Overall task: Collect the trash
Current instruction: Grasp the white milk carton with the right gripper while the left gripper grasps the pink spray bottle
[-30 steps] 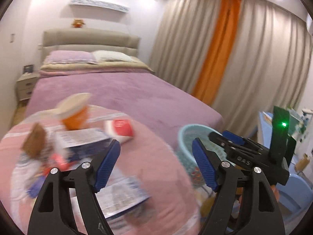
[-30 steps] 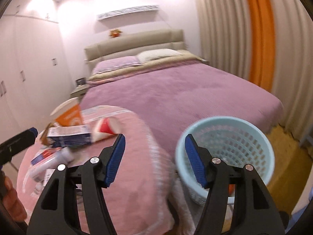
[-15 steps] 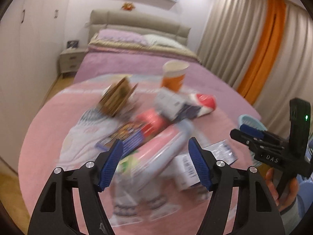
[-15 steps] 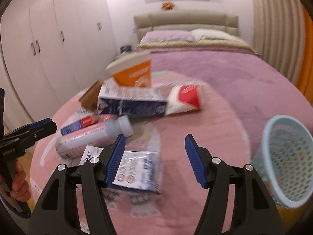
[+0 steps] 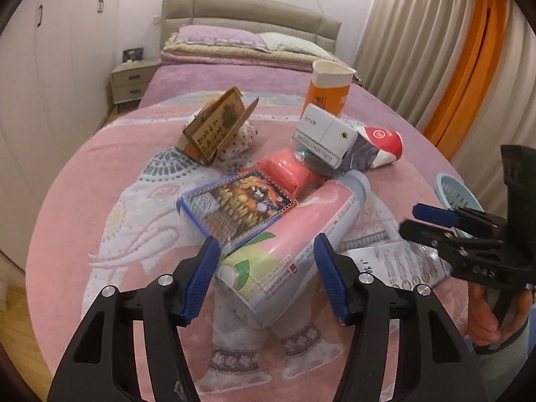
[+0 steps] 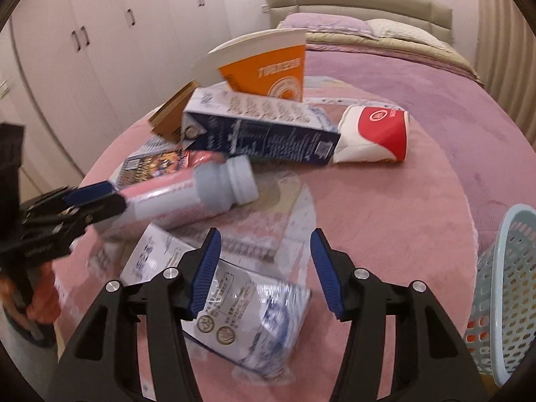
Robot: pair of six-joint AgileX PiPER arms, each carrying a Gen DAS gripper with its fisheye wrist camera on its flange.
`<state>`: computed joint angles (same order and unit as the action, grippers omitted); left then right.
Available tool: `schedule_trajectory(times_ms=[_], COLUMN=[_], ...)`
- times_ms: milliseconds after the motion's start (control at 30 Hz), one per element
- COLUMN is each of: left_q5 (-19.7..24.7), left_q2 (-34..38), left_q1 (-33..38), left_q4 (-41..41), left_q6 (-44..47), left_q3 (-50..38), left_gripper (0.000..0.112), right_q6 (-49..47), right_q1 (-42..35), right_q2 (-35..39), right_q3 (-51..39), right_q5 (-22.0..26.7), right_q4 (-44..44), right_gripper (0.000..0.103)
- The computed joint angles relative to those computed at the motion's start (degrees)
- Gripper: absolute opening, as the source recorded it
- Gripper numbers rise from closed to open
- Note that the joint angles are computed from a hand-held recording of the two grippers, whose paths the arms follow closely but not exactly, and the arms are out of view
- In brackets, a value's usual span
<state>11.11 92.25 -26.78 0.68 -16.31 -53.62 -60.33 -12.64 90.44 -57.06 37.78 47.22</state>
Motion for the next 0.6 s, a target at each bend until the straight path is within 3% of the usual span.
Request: schedule_trajectory(times_ms=[200, 367, 500, 600], left_q5=[2.7, 4.5, 8.7, 12.0], left_q2=[-0.8, -0.3, 3.4, 6.4], left_q1=[-0.3, -1.0, -1.5, -2.3], left_q4=[-7.6, -10.6, -10.7, -6.9], left_q6=[9.8, 13.6, 15.9, 13.5], left_q3=[0.4, -1.8, -7.8, -12.1], left_gripper=[0.056, 0.057, 0.059, 0.060], right_q6=[-10.0, -18.8, -21.5, -20.2], right_q1=[-5.7, -9.4, -7.6, -2.9], right_q2=[-3.3, -8.1, -10.1, -11.2], right_q3=[4.9, 9.6, 11.6, 13.3], right_q5=[9.5, 15.5, 16.1, 12.0], right_q4=[3.5, 8.2, 9.1, 7.5], right_gripper=[0.052, 0.074, 0.084, 0.085])
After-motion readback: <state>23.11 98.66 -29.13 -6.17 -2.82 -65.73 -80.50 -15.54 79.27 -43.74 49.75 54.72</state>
